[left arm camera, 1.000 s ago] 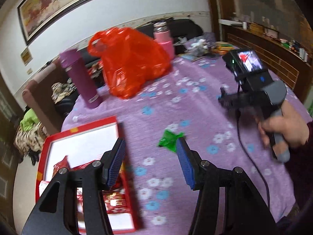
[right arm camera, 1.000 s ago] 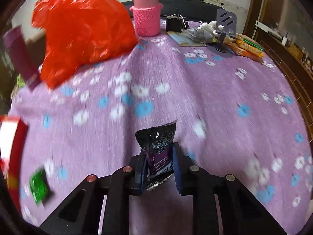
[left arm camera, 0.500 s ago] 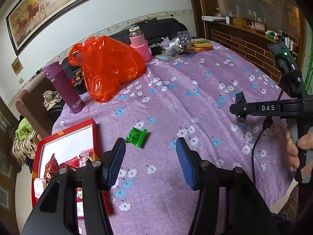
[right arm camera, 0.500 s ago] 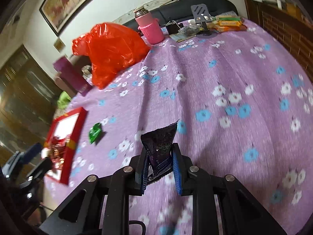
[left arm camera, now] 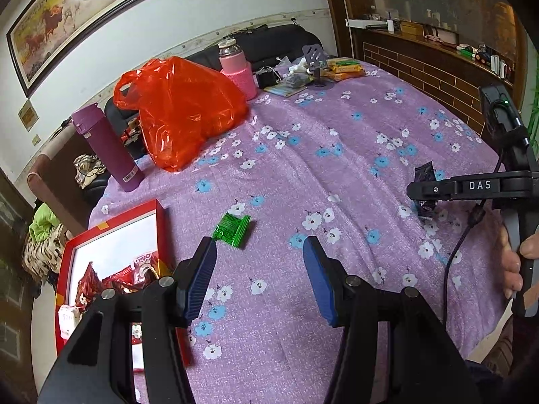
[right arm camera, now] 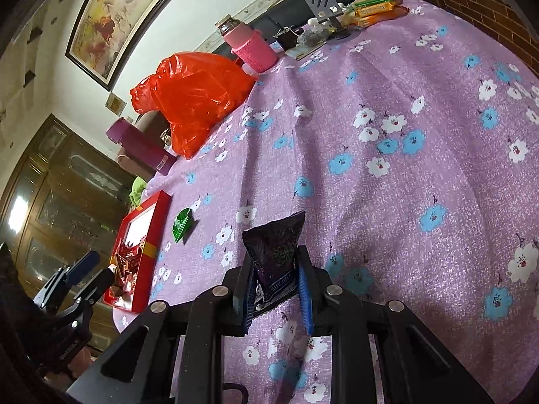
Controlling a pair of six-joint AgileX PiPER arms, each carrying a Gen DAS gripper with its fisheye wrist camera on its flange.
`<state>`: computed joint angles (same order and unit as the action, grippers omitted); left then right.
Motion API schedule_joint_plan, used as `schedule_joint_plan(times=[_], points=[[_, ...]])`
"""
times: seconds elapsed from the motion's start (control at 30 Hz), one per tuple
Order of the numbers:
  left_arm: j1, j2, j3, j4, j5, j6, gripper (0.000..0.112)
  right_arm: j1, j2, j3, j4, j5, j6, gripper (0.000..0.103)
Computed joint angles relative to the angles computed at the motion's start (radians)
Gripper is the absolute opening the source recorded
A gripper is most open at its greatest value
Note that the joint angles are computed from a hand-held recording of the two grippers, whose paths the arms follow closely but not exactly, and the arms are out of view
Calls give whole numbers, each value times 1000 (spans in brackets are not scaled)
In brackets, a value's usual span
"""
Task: Organize snacks
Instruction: 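Grasp the green candy with left gripper while right holds the purple packet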
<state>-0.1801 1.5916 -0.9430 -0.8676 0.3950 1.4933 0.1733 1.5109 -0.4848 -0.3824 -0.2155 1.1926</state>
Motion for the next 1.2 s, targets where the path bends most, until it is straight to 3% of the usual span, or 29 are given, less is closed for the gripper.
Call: schedule_joint_plan(times=[0.33, 0.5, 0.6, 0.8, 0.93, 1.1, 1.2], points=[[25, 70, -59, 30, -13, -32, 52, -99, -42, 76, -194, -130, 159, 25], [56, 146, -140, 111, -16, -120, 52, -164, -42, 98, -320, -208, 251, 26], [71, 197, -197, 160, 9, -176, 52, -186, -38, 104, -335, -229, 250, 36], [56, 300, -309, 270, 43, -302, 52, -111, -47, 46, -277, -36, 195, 41], [40, 357, -369, 284, 58, -289, 52, -57, -53, 33, -202, 81, 135, 41], [2, 441, -460, 364, 80, -340, 52, -115, -83, 112, -440, 17, 366, 43], [-23, 500, -533, 419, 119, -382, 52, -138, -94, 127, -479, 8, 392, 43]])
